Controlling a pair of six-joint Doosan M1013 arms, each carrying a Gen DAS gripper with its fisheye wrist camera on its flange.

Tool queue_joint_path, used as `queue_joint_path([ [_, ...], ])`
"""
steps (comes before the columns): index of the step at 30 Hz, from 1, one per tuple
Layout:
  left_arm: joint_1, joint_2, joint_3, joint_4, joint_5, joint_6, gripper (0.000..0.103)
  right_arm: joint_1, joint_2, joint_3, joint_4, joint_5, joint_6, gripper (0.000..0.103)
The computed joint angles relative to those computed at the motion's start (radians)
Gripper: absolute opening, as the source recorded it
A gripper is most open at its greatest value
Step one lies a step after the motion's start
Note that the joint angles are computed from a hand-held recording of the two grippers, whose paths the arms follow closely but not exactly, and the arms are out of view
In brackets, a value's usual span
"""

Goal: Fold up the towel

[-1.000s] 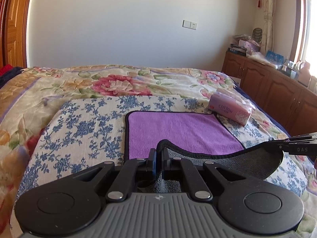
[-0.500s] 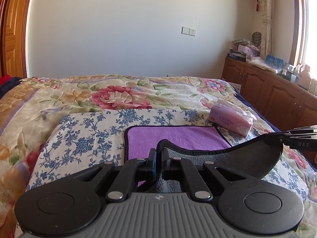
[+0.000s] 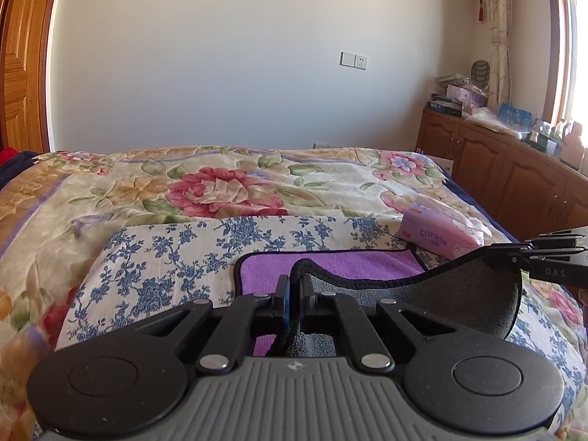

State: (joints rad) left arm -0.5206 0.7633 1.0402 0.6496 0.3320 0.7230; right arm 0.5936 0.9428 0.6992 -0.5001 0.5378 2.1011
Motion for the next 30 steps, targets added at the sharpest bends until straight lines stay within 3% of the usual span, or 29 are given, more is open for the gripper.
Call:
queue_joint_path([
  [13, 0.014, 0.066, -0.121, -0.035, 0.027, 0.064, 0.006, -0.016, 0.060, -0.109, -0.051, 0.004, -0.009, 0.004],
  [30, 0.032, 0.191, -0.330, -0.072, 0.106, 0.143, 0.006, -0.037, 0.220, -0.385, -0.031, 0.085, -0.075, 0.004],
])
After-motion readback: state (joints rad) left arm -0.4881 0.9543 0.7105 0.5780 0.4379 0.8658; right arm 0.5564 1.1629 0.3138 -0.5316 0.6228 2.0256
